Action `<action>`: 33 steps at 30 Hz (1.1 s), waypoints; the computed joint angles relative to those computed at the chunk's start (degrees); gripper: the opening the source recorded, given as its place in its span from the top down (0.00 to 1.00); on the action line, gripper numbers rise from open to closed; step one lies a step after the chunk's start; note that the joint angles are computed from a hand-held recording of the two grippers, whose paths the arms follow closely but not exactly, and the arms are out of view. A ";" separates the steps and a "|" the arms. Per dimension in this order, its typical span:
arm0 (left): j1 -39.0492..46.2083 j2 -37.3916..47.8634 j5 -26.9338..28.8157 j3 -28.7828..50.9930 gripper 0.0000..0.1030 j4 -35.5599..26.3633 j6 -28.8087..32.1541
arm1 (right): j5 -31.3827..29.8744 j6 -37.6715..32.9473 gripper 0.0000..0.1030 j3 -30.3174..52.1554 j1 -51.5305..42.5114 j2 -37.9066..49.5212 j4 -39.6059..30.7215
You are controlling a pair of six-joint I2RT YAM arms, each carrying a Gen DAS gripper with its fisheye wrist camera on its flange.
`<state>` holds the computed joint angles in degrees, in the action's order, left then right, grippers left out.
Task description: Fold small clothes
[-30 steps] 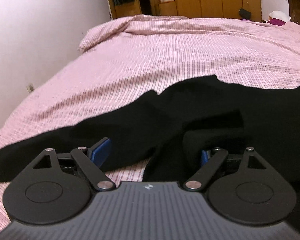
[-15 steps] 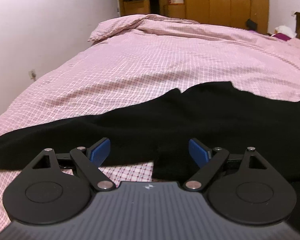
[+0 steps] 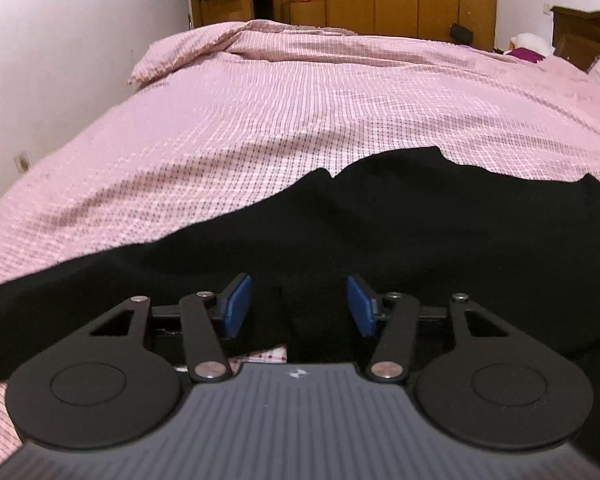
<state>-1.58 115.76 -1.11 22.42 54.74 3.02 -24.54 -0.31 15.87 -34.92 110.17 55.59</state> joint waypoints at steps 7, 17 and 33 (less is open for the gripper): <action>3.73 1.59 8.29 2.68 0.41 -2.32 -4.83 | 2.35 1.69 0.41 12.35 0.93 8.61 -5.66; 1.40 5.40 7.10 5.06 0.41 -1.20 -4.01 | 2.74 -0.48 0.41 18.03 3.99 12.48 -7.85; -5.14 3.95 0.37 2.12 0.87 15.70 -3.84 | 6.60 -0.62 0.92 12.98 3.72 19.30 19.83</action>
<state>-6.73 119.71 -0.74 24.54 70.43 -0.82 -17.94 -0.93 28.85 -31.20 129.47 75.43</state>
